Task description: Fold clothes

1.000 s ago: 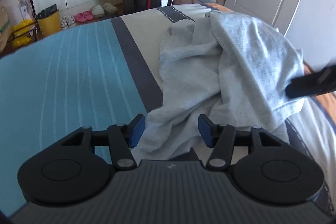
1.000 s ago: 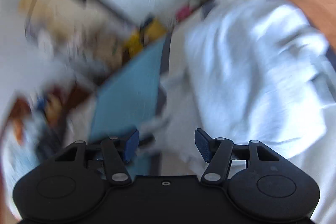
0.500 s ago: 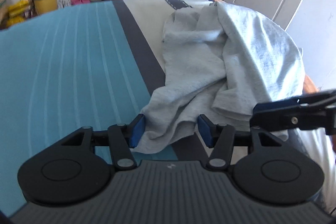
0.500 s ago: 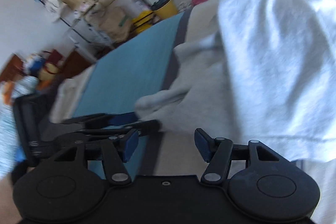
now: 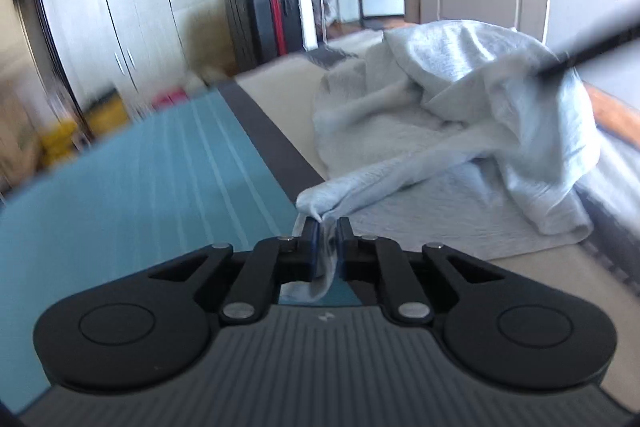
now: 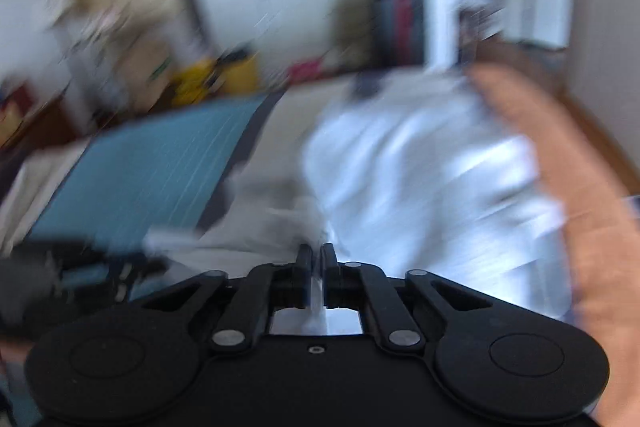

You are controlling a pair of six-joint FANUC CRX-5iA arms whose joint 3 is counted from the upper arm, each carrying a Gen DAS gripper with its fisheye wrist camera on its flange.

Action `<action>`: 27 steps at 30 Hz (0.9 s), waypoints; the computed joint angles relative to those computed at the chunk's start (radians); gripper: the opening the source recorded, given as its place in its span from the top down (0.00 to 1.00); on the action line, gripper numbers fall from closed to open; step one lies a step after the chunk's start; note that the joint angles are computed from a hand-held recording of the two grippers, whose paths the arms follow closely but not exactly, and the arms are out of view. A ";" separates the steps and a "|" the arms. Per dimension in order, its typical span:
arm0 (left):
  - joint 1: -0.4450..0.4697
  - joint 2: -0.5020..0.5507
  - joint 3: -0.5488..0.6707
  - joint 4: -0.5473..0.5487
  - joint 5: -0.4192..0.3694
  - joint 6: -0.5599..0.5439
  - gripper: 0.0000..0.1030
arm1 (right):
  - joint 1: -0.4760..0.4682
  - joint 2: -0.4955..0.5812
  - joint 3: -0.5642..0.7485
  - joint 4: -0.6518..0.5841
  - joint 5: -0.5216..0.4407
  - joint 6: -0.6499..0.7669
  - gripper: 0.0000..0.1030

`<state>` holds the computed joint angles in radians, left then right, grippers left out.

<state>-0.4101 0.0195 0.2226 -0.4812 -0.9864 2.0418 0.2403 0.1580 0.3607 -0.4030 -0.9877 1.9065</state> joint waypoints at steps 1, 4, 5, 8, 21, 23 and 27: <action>-0.001 0.000 0.004 0.000 -0.003 0.004 0.92 | -0.012 -0.019 -0.013 0.019 0.037 -0.021 0.95; 0.040 -0.016 -0.028 0.088 0.053 -0.022 0.91 | -0.091 -0.005 0.042 -0.039 -0.002 -0.077 0.96; 0.042 -0.015 -0.031 0.092 0.065 -0.025 0.89 | -0.101 0.002 0.049 -0.023 -0.011 -0.123 0.96; 0.028 0.003 -0.008 0.066 0.051 -0.015 0.87 | -0.079 -0.012 0.001 0.083 0.054 -0.220 0.96; 0.077 0.041 -0.097 0.314 0.266 -0.160 0.33 | -0.254 -0.119 -0.030 -0.469 0.112 0.180 0.95; 0.063 0.068 -0.061 0.291 0.245 -0.144 0.34 | -0.304 -0.131 -0.020 -0.589 0.056 0.263 0.95; 0.008 0.126 0.053 0.136 0.131 -0.012 0.92 | -0.338 -0.125 -0.025 -0.644 0.030 0.282 0.95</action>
<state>-0.4018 0.1456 0.2757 -0.3455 -0.8550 2.0302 -0.0981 0.0328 0.3362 -1.0470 -0.9572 2.1881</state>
